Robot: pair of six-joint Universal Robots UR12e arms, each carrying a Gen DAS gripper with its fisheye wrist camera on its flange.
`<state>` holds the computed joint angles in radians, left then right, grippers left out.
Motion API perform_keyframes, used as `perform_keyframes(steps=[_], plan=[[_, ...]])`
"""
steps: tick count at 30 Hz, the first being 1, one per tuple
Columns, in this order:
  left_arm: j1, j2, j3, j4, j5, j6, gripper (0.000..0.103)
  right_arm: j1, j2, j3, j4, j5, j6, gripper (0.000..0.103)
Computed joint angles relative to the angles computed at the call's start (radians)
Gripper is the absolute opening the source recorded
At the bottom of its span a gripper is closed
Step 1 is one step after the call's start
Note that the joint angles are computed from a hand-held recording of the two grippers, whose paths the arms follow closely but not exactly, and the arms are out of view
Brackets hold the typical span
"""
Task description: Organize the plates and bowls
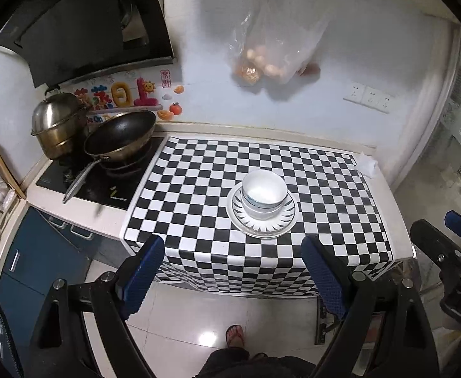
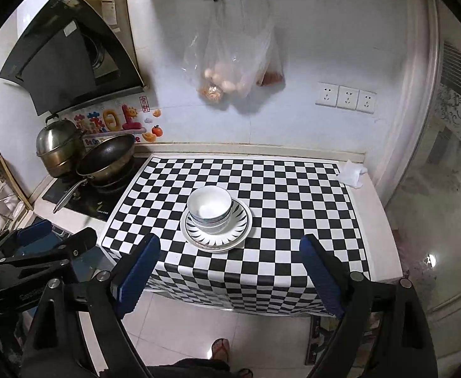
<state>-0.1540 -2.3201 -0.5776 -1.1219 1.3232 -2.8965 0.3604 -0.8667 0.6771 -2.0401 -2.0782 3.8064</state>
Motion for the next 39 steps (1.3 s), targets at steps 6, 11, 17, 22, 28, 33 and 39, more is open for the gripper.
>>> perform_keyframes(steps=[6,11,17,22,28,33,39], plan=[[0.012,0.054,-0.084,0.058,-0.002,-0.012,0.089,0.018,-0.019,0.021,-0.014,-0.021,-0.002,0.092],[0.012,0.074,-0.120,0.103,0.017,-0.009,0.089,0.026,-0.022,0.024,-0.024,-0.030,-0.014,0.093],[0.008,0.078,-0.127,0.117,0.027,-0.001,0.089,0.022,-0.030,0.039,-0.040,-0.034,-0.011,0.094],[0.003,0.080,-0.130,0.127,0.036,0.006,0.089,0.018,-0.038,0.053,-0.046,-0.040,-0.007,0.095],[0.003,0.071,-0.115,0.114,0.025,0.020,0.089,0.016,-0.038,0.051,-0.038,-0.047,-0.007,0.095],[0.002,0.069,-0.112,0.112,0.019,0.023,0.089,0.015,-0.041,0.054,-0.032,-0.050,-0.003,0.095],[0.001,0.066,-0.106,0.111,0.010,0.028,0.089,0.015,-0.046,0.062,-0.023,-0.064,0.002,0.095]])
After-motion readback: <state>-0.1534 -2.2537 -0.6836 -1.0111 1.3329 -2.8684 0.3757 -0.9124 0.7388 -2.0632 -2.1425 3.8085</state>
